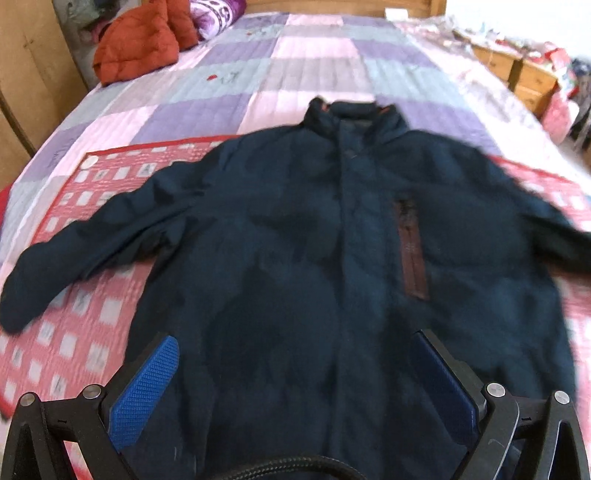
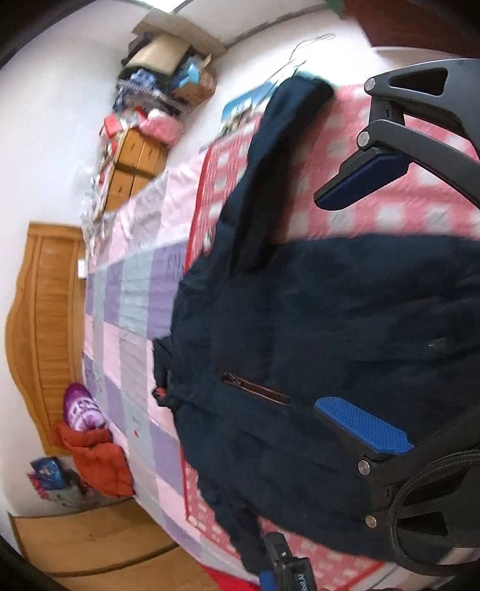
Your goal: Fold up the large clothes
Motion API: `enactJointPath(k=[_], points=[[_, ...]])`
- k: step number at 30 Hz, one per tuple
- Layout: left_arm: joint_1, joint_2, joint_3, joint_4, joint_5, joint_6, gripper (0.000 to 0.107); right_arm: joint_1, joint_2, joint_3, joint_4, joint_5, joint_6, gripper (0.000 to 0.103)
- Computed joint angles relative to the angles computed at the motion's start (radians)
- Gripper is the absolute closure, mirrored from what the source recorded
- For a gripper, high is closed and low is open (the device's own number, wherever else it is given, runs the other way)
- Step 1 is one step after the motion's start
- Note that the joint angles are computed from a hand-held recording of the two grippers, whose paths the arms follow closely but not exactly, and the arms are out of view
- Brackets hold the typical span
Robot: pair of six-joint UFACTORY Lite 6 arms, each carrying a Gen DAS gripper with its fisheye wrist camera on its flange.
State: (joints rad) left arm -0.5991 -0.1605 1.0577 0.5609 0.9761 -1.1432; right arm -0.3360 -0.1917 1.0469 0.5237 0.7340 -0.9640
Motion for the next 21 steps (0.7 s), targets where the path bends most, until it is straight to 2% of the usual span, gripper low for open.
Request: enactJointPath(k=[2, 4, 6, 8, 9, 10, 11, 13, 14, 16, 17, 19, 20, 21], points=[[0.112, 0.103, -0.016, 0.048, -0.177, 0.020, 0.005, 0.149, 0.164, -0.005, 0.066, -0.201, -0.005, 0.000], [0.179, 0.236, 0.014, 0.136, -0.317, -0.016, 0.005, 0.279, 0.368, 0.075, 0.133, -0.386, -0.035, 0.000], [0.231, 0.395, 0.090, 0.226, -0.429, -0.063, 0.005, 0.345, 0.572, 0.213, 0.186, -0.450, -0.050, 0.000], [0.278, 0.569, 0.196, 0.265, -0.497, -0.084, 0.005, 0.380, 0.765, 0.376, 0.079, -0.466, 0.065, 0.000], [0.294, 0.657, 0.264, 0.264, -0.487, -0.068, 0.005, 0.387, 0.852, 0.441, -0.016, -0.490, 0.124, 0.000], [0.322, 0.738, 0.299, 0.294, -0.501, -0.069, 0.004, 0.365, 0.956, 0.518, -0.075, -0.493, 0.142, 0.000], [0.360, 0.780, 0.292, 0.327, -0.556, -0.066, 0.004, 0.336, 1.054, 0.623, -0.093, -0.454, 0.124, 0.000], [0.455, 0.743, 0.183, 0.487, -0.715, -0.186, 0.004, 0.237, 1.161, 0.802, -0.003, -0.327, 0.036, 0.000], [0.502, 0.699, 0.130, 0.591, -0.735, -0.262, 0.004, 0.173, 1.208, 0.886, 0.065, -0.266, -0.059, 0.001], [0.573, 0.654, 0.092, 0.674, -0.658, -0.314, 0.004, 0.100, 1.296, 1.033, 0.098, -0.100, -0.173, 0.010], [0.623, 0.640, 0.084, 0.653, -0.645, -0.285, 0.004, 0.097, 1.306, 1.058, 0.058, -0.081, -0.179, 0.013], [0.732, 0.619, 0.075, 0.485, -0.737, -0.139, 0.005, 0.135, 1.273, 1.026, -0.034, -0.130, -0.086, 0.013], [0.754, 0.629, 0.098, 0.380, -0.758, -0.041, 0.005, 0.151, 1.241, 0.991, -0.027, -0.146, -0.070, 0.012], [0.741, 0.642, 0.147, 0.276, -0.737, 0.064, 0.005, 0.174, 1.218, 0.990, 0.022, -0.124, -0.087, 0.012]])
